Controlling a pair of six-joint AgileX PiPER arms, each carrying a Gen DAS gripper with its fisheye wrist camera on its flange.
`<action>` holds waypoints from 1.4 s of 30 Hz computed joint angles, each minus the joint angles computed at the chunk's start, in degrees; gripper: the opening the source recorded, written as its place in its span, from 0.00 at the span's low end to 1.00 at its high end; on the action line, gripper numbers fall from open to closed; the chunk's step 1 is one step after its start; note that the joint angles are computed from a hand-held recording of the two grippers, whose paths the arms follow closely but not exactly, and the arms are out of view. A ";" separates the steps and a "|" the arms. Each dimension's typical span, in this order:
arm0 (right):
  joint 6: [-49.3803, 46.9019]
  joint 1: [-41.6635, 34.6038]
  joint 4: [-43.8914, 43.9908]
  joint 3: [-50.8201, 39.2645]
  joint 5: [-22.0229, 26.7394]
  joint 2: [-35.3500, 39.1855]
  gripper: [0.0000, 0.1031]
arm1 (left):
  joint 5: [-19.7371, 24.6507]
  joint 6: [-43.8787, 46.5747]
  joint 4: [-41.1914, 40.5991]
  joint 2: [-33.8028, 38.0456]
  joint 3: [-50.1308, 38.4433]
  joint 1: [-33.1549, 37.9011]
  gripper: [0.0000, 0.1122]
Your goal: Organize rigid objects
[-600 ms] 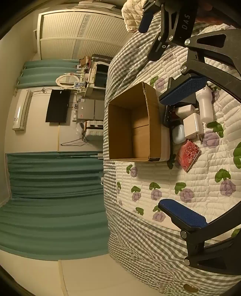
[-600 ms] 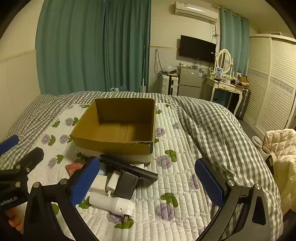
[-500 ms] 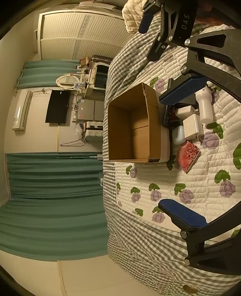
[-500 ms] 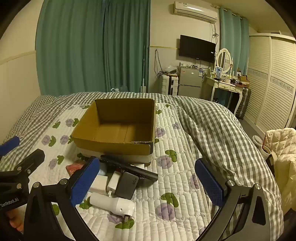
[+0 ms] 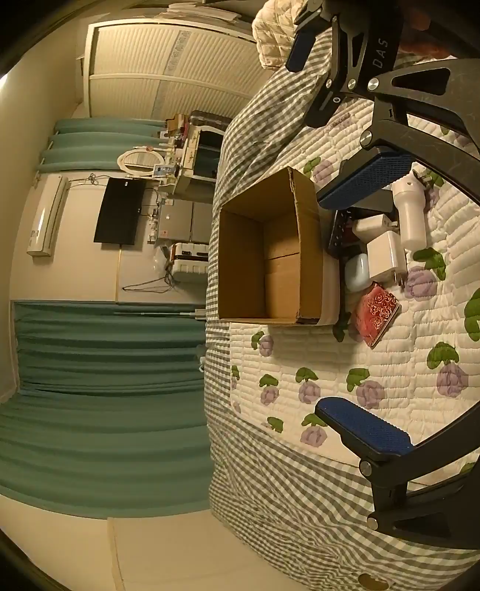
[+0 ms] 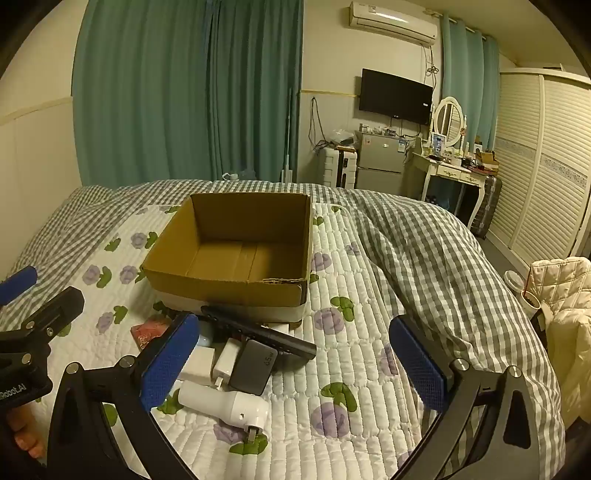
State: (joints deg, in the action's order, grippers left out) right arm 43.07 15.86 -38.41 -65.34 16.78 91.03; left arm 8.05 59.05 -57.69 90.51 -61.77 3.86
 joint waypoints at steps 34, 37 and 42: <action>1.02 0.64 -1.21 0.09 0.47 -0.06 1.00 | -0.35 1.95 -2.03 -0.38 0.41 0.05 0.92; 1.18 0.70 -1.34 0.05 0.52 -0.04 1.00 | -0.31 2.78 -2.73 -0.28 0.34 0.10 0.92; 1.07 0.76 -1.24 -0.01 0.62 -0.01 1.00 | -0.21 3.08 -3.11 -0.32 0.34 0.15 0.92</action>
